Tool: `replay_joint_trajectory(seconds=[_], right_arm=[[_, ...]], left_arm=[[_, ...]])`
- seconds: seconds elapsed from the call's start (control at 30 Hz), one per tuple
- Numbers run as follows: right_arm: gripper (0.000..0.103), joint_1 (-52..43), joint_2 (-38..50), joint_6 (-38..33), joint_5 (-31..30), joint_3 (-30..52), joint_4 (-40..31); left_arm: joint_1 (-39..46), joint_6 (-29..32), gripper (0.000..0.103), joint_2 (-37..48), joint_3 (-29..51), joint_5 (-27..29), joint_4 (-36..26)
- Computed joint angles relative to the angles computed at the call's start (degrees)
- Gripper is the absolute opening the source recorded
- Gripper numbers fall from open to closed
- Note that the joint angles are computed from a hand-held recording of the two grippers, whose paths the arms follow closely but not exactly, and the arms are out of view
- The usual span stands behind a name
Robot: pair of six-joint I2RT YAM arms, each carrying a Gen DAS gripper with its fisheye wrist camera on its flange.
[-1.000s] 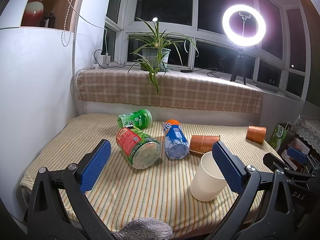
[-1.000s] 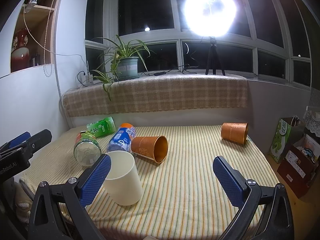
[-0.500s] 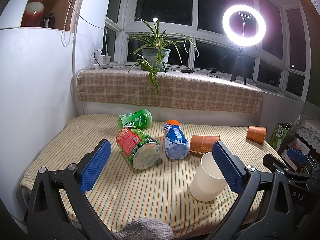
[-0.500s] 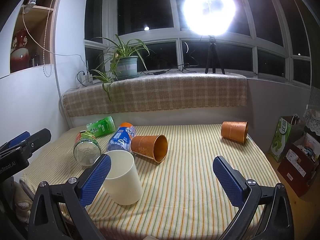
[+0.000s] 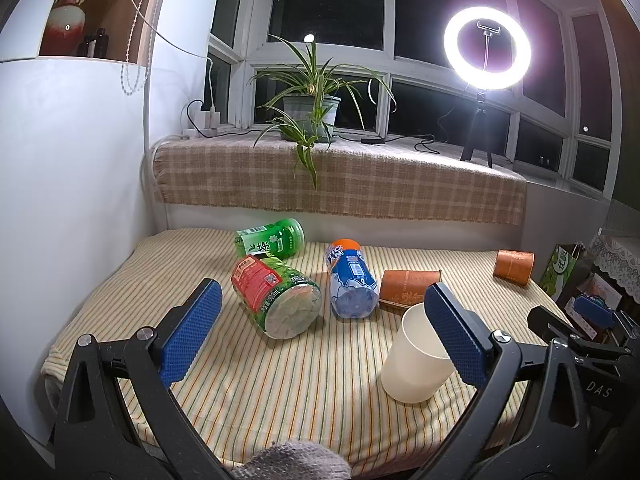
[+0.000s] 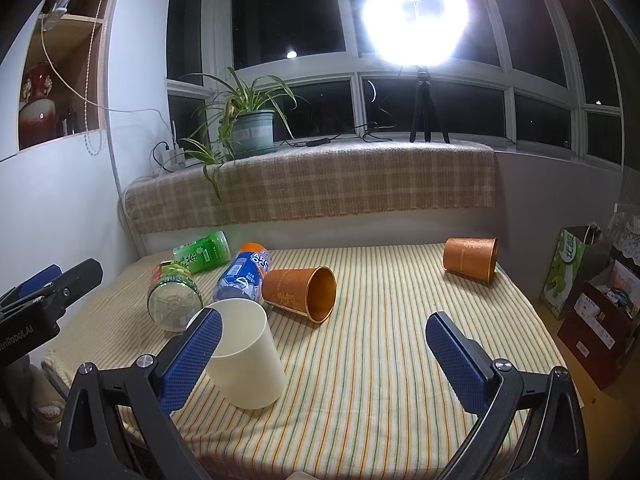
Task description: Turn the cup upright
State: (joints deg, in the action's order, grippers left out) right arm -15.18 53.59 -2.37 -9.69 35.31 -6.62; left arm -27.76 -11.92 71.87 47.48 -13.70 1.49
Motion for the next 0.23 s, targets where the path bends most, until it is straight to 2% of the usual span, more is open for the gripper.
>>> replay_joint_trajectory(seconds=[0.23], right_arm=[[0.103,-0.65,0.43,0.16,-0.70,0.09,-0.02]], left_arm=[[0.07,0.42,0.103,0.25,0.19,-0.08,0.47]])
